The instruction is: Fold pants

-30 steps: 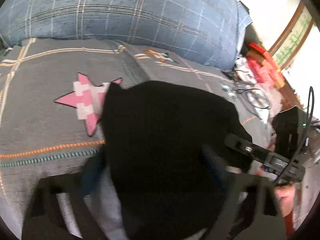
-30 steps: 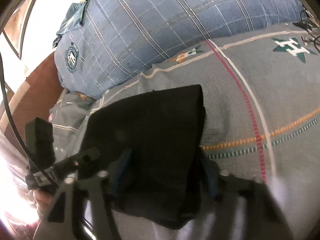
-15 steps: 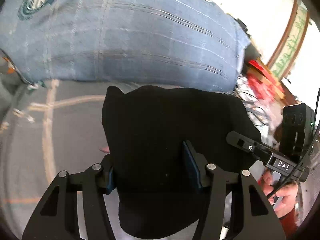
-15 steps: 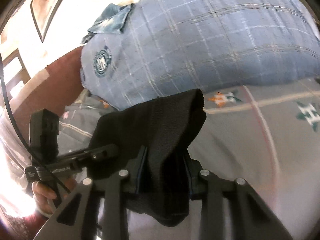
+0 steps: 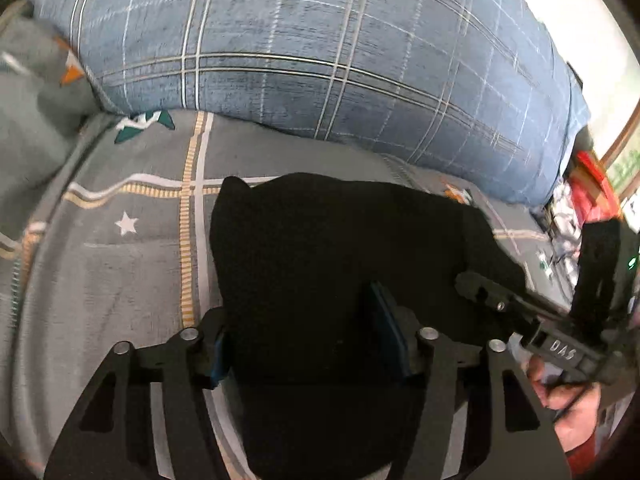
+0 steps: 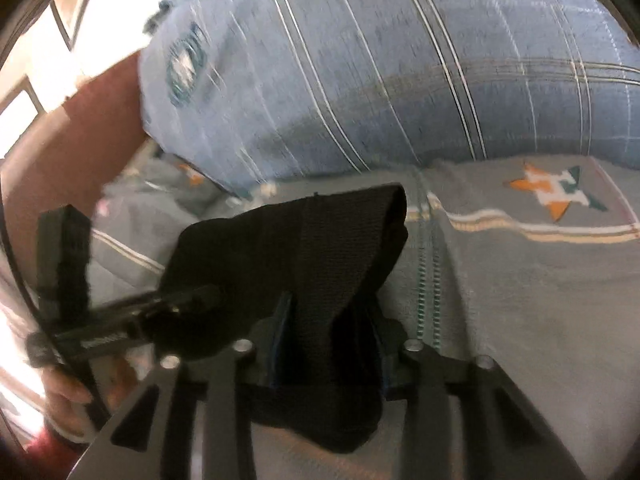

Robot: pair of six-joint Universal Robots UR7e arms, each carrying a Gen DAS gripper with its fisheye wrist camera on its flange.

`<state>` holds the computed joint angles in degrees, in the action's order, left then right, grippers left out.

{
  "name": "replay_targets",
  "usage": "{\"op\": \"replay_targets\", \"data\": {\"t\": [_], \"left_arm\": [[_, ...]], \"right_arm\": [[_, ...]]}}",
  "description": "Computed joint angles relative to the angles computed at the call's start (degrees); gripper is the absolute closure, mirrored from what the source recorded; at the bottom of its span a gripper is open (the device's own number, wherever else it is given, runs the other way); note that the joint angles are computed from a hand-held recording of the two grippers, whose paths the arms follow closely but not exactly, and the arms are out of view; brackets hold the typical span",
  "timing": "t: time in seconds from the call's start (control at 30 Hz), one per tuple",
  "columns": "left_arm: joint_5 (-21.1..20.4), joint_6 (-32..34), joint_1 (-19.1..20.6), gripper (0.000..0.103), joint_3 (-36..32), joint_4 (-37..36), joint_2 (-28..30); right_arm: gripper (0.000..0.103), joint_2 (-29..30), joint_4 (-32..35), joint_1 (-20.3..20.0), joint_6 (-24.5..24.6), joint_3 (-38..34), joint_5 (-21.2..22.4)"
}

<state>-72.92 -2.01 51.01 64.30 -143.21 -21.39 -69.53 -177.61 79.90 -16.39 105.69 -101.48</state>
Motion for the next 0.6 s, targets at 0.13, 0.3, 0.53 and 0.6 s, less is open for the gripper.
{"op": "replay_targets", "data": {"t": [0.13,0.3,0.53,0.6], "left_arm": [[0.7,-2.6,0.3,0.014,-1.1,1.0,0.6],[4.9,-2.3,-1.4,0.014,0.8,-0.3,-0.6],[10.2,0.0,-3.9,0.014,3.7,-4.7,-2.7],[12.0,0.6,-4.5,0.014,3.7,-4.8,-2.2]], "right_arm": [[0.041,-1.3,0.5,-2.0,1.7,0.8,3.0],[0.041,-2.8,-4.1,1.1,-1.6,2.7,-2.9],[0.048,-4.4,-6.2,4.5,-4.7,4.0,-2.3],[0.064,-3.2,-5.7,5.6,-6.4,3.3,-4.1]]}}
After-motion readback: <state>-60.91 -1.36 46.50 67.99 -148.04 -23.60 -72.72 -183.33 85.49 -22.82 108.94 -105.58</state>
